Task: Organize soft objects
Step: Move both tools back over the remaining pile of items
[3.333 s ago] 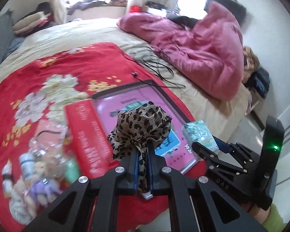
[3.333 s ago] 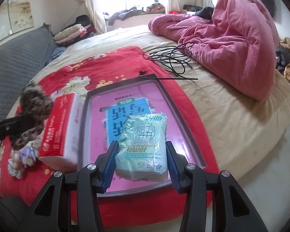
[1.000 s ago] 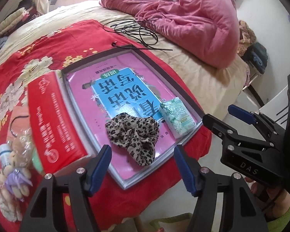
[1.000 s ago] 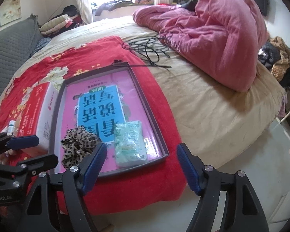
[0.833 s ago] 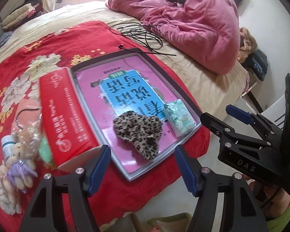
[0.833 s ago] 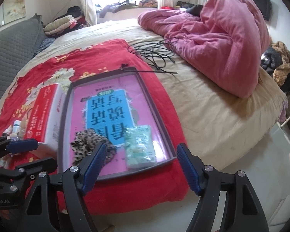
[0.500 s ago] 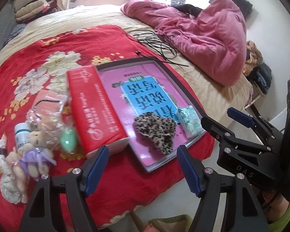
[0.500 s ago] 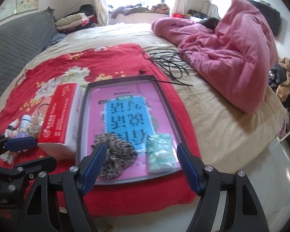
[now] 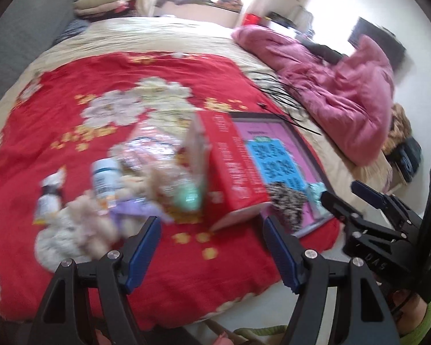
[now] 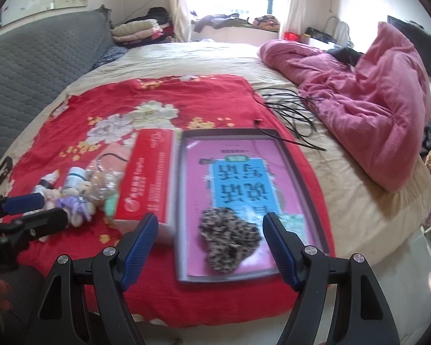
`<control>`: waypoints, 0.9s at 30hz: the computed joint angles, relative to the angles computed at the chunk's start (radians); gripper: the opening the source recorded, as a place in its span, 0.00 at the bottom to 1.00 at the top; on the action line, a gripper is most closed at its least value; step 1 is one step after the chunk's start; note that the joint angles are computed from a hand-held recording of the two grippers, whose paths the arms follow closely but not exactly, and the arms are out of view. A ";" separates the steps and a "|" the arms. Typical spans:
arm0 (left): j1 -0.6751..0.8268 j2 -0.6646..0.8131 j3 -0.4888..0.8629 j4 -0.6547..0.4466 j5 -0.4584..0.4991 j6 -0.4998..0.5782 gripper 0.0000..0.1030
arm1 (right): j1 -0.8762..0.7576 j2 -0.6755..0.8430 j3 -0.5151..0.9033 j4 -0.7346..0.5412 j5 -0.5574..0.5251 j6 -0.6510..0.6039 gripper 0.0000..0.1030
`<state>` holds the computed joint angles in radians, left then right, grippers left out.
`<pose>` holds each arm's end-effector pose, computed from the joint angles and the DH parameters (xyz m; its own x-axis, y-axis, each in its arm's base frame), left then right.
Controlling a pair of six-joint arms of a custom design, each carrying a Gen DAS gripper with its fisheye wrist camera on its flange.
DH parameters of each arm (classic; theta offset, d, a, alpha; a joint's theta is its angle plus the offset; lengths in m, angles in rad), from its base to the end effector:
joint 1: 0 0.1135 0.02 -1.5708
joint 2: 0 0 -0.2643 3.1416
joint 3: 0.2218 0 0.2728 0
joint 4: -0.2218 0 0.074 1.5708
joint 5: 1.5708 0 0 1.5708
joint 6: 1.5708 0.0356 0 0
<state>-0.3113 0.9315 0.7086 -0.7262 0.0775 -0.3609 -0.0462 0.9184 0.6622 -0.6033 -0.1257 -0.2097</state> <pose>0.1885 -0.0635 0.2363 -0.8470 -0.0973 -0.5227 0.0526 0.9629 -0.2645 0.2035 -0.0049 0.2313 -0.7327 -0.1729 -0.6583 -0.1927 0.9803 -0.0430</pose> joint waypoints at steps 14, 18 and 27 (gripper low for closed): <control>0.783 -0.095 -0.069 -0.160 0.309 0.451 0.71 | 0.428 0.083 0.070 0.020 0.204 0.222 0.74; 0.899 -0.056 -0.065 -0.174 0.349 0.531 0.71 | 0.519 0.136 0.097 0.026 0.244 0.260 0.74; 1.020 0.051 -0.041 -0.158 0.388 0.615 0.71 | 0.631 0.267 0.148 0.065 0.283 0.298 0.74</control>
